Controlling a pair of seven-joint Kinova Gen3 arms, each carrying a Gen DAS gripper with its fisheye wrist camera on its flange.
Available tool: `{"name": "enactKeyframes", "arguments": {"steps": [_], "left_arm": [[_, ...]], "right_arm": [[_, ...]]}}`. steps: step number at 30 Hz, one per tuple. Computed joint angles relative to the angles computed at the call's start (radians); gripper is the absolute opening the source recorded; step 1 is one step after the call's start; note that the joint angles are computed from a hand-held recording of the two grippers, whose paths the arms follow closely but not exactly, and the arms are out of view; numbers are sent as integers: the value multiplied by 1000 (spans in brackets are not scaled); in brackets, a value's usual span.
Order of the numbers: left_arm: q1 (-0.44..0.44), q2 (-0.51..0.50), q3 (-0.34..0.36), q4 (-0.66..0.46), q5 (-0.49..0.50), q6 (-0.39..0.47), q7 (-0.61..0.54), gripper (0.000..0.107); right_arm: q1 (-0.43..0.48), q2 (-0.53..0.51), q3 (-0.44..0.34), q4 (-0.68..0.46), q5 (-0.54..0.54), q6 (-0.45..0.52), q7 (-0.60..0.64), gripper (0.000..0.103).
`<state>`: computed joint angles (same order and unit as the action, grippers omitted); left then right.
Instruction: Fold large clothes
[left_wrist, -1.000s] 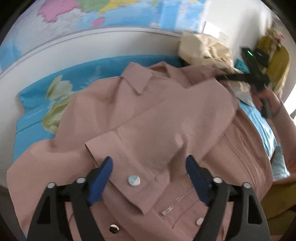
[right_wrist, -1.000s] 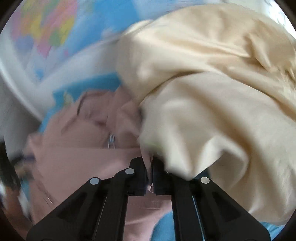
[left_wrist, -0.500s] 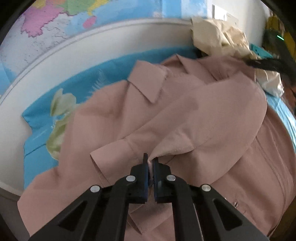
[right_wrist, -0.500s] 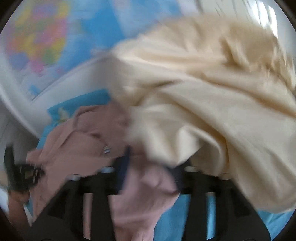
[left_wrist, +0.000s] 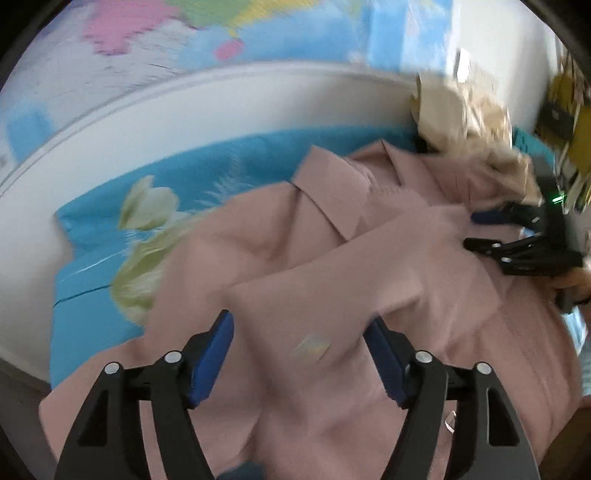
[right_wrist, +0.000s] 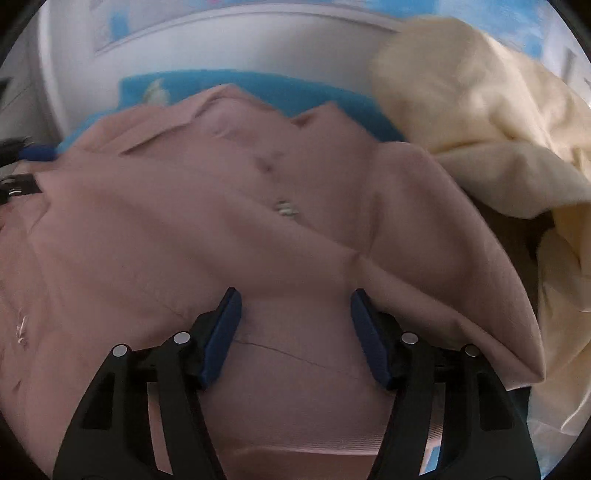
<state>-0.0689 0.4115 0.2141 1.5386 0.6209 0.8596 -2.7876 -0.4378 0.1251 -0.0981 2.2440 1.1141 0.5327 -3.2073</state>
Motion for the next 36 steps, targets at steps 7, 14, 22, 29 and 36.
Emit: {"name": "enactKeyframes", "arguments": {"steps": [7,14,22,29,36], "left_arm": [[-241,-42,-74,72,223,147,-85,78],[-357,-62,-144,182,298,114,-85,78],[-325,-18,-211,154,212,13,35,77],[-354,-52,-148,213,214,-31,-99,5],[-360,-255,-46,231,425,-125,-327,5]], "right_arm": [[1,-70,-39,-15,-103,18,70,62],[-39,-80,-86,-72,-50,-72,102,72],[-63,-27,-41,-114,-133,-177,198,77],[-96,-34,-16,-89,-170,-172,184,77],[-88,-111,-51,-19,-28,-160,-23,77]]}}
